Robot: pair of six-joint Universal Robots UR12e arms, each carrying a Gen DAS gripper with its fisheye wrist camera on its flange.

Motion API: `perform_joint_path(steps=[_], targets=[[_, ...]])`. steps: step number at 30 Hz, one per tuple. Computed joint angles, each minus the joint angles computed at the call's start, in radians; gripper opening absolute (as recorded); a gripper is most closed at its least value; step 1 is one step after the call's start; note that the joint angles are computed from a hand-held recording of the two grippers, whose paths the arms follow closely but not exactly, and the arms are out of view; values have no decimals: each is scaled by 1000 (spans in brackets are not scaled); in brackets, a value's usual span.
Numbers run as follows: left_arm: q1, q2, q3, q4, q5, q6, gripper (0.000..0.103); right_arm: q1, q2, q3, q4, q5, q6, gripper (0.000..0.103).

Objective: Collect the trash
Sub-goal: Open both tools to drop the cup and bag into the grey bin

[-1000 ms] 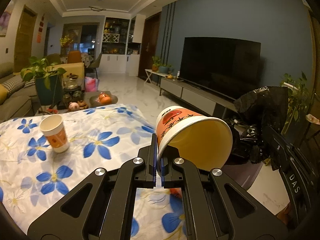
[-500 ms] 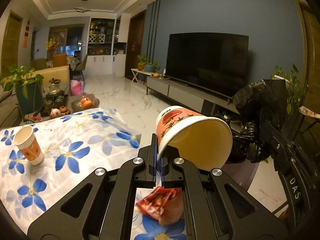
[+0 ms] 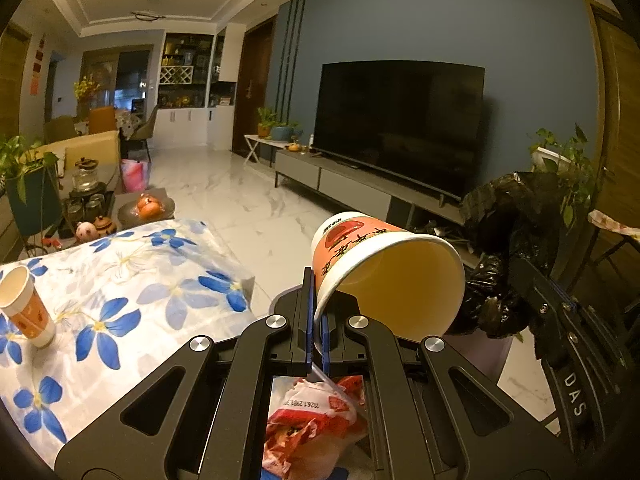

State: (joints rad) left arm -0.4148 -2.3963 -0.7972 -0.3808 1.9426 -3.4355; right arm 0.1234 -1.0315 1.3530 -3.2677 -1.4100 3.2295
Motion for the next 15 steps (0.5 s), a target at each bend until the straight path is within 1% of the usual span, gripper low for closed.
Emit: perform_joint_path(steps=[3, 4, 6, 7, 8, 9, 10, 11, 12, 14, 15], targets=[[3, -11, 22, -20, -12, -9, 2, 2, 5, -7, 2, -7, -1, 3], [5, -14, 28, -26, -22, -14, 3, 2, 6, -9, 7, -6, 1, 6], [13, -23, 46, -46, -60, -17, 10, 3, 10, -13, 10, -21, 9, 16], [14, -27, 56, -59, -71, -18, 24, 6, 10, -15, 10, -27, 11, 29], [15, -31, 63, -67, -71, -21, 42, 6, 12, -16, 11, -36, 19, 43], [15, -32, 62, -58, -67, -23, 50, 5, 13, -15, 8, -38, 26, 45], [14, -31, 53, -34, -57, -25, 62, 4, 12, -13, 7, -42, 29, 46], [14, -26, 39, -14, -48, -30, 68, 5, 11, -11, 5, -46, 28, 46], [14, -23, 31, -8, -36, -36, 70, 4, 11, -9, 2, -47, 29, 48], [11, -14, 13, 9, -1, -44, 79, 5, 9, -3, -4, -46, 33, 57], [10, -6, -3, 32, 16, -42, 80, 5, 9, -1, -5, -46, 33, 58]])
